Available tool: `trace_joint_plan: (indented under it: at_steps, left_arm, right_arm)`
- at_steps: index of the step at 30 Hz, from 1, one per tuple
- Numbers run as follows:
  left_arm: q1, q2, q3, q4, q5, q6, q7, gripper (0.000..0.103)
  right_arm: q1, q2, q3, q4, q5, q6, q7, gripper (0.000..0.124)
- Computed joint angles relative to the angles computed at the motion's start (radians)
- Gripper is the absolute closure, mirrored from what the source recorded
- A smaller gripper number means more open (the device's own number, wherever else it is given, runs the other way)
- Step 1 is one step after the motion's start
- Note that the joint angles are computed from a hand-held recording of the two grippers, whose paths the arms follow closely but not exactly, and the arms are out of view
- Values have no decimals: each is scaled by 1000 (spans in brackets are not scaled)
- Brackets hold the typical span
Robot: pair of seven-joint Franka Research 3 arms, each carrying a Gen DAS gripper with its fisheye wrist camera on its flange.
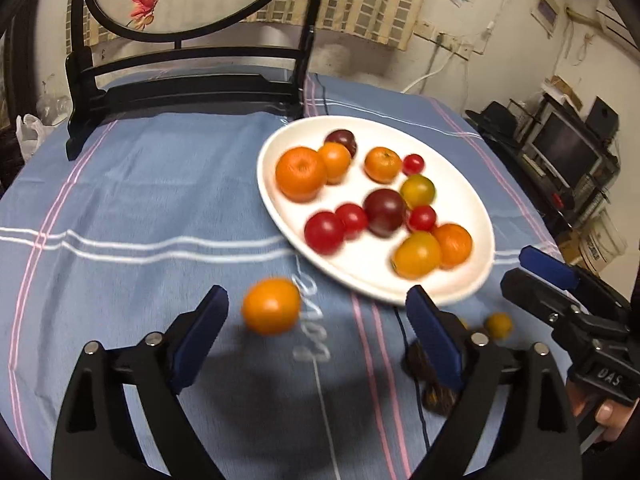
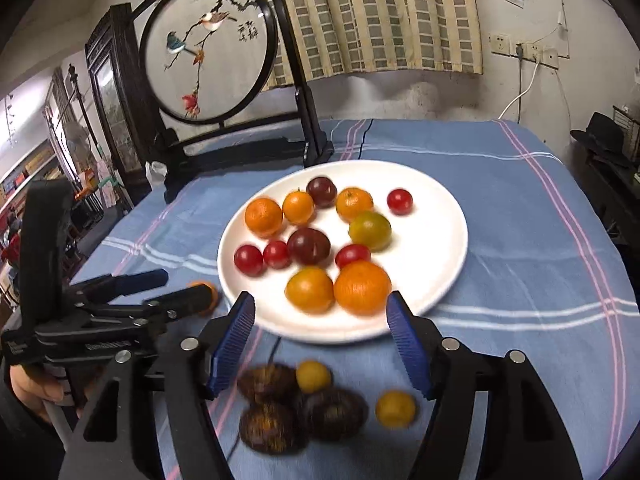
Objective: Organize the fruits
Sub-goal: 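Place red tomato and tangerine on the plate and open both tools, then grasp a small yellow-brown fruit with the right tool while the left grasps a tangerine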
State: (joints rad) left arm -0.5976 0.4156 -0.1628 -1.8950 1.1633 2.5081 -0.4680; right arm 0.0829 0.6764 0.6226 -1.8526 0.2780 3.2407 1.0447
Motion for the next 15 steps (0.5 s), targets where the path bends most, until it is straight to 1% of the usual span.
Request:
trace_joint_plan:
  at_steps: [1,2,3,4,5,7,10,12,13,15]
  left_arm:
    - [-9,-3,-2,-7,11,-5,-6,15]
    - [-16,-6,-2,-13,16,-17,-18,15]
    - [-29,-9,-3,-22,26,-36,-49,15]
    - [-30,-12,-6,-30,32,-38,-64,15]
    - [-34,-14,-9,-41,39,-39,-87,15]
    - [-36,-15,-17,-56,47,-37,-112,15]
    - [-40,-10,-24,-66,61,-45,-117,15]
    - [-41,0,-30,-61,47,-66,-86,15]
    - [-42,6,-32,-55,36,-80,-66,15]
    - [-45,10,-32,-49,24,-101,-43,15]
  right_arm:
    - [-7,-10,3,-22,0,10,-2,55]
    - [-10,-24,1,-52,-1,37,-1,55]
    - [4,-38,-18,-72,-5,55,7,55]
    - [32,-59,-56,-98,-7,73,22,55]
    - [41,-70,-73,-116,-13,84,35,55]
    - [51,-87,-97,-144,-25,93,65,55]
    - [90,-113,-154,-172,-43,82,103,55]
    - [137,-132,-213,-182,-39,56,127,55]
    - [187,-141,-269,-184,-26,39,144,55]
    - [247,-148,-340,-185,-18,16,161,55]
